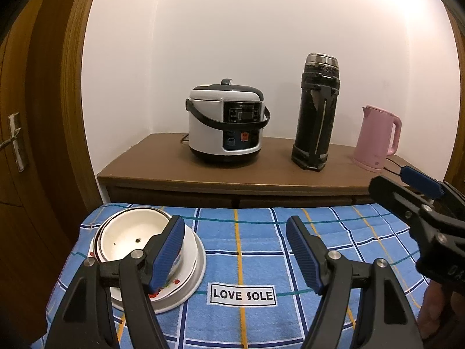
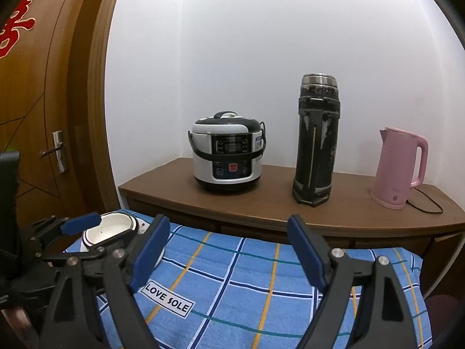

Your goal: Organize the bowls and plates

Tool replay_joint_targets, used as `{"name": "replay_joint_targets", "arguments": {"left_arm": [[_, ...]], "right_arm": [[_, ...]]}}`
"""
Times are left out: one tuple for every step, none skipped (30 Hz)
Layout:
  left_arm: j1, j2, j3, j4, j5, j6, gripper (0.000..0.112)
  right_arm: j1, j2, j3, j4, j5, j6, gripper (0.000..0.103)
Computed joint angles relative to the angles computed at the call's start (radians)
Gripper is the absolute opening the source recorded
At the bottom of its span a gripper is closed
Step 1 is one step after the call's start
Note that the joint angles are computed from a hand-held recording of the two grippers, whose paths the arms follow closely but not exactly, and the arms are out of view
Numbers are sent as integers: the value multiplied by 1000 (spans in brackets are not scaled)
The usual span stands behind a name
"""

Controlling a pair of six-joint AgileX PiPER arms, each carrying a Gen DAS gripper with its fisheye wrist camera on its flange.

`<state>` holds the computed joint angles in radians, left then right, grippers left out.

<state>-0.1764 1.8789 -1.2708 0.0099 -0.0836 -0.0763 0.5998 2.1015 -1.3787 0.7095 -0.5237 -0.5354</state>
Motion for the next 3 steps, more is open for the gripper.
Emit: {"name": "replay_joint_targets", "arguments": {"left_arm": [[-3, -1, 0, -41, 2, 42, 74], [-3, -2, -2, -42, 10, 44, 74], [-4, -3, -5, -5, 18, 7, 74]], "right_arm": [[-1, -4, 6, -4, 0, 4, 84], [-2, -6, 8, -4, 1, 3, 84], [-2, -6, 8, -4, 1, 3, 84]]}}
